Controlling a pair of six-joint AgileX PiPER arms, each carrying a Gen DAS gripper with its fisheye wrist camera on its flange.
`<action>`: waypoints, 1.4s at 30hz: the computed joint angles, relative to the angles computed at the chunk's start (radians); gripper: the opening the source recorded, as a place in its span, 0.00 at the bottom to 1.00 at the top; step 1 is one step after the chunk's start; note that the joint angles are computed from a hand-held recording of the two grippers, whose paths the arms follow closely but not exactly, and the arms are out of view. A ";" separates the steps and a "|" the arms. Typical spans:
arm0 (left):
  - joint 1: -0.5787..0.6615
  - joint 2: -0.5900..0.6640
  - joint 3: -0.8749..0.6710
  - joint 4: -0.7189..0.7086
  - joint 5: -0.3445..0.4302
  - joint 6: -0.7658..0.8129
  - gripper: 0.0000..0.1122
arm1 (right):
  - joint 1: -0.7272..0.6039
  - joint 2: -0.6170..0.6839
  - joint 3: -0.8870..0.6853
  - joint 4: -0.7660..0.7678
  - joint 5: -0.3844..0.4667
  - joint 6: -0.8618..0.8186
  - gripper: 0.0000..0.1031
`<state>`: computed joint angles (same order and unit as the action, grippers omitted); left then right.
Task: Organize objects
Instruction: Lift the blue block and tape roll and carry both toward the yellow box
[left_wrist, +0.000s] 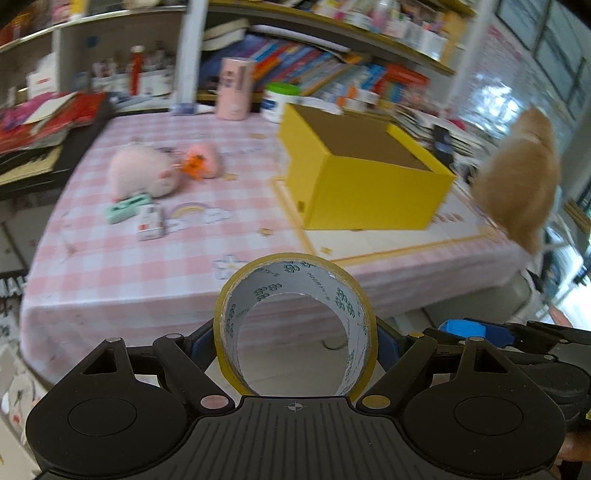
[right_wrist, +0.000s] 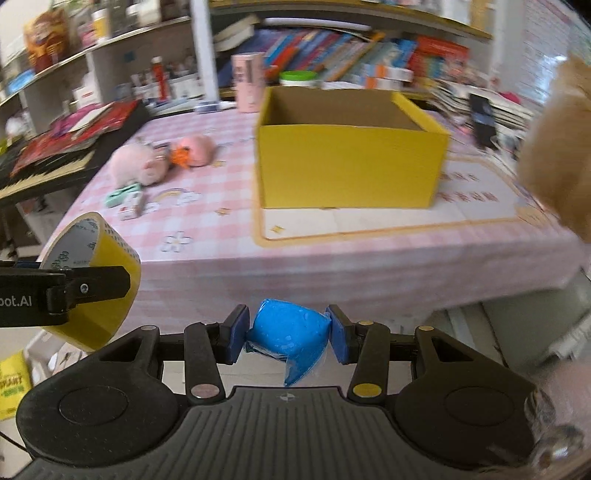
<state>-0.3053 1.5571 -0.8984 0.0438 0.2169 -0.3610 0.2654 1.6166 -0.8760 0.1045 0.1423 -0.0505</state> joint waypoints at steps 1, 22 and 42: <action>-0.010 0.006 -0.006 -0.031 -0.002 0.036 0.75 | -0.004 -0.011 0.011 -0.074 0.001 0.081 0.42; -0.072 0.168 -0.195 -0.291 0.043 0.336 0.75 | -0.143 -0.013 0.011 -0.179 0.037 0.189 0.42; -0.079 0.229 -0.270 -0.236 0.068 0.277 0.75 | -0.165 0.057 -0.070 0.032 0.059 -0.058 0.42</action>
<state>-0.3847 1.7866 -1.1687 -0.1924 0.2851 -0.0841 0.1004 1.6733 -0.9457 0.1362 0.2014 -0.1088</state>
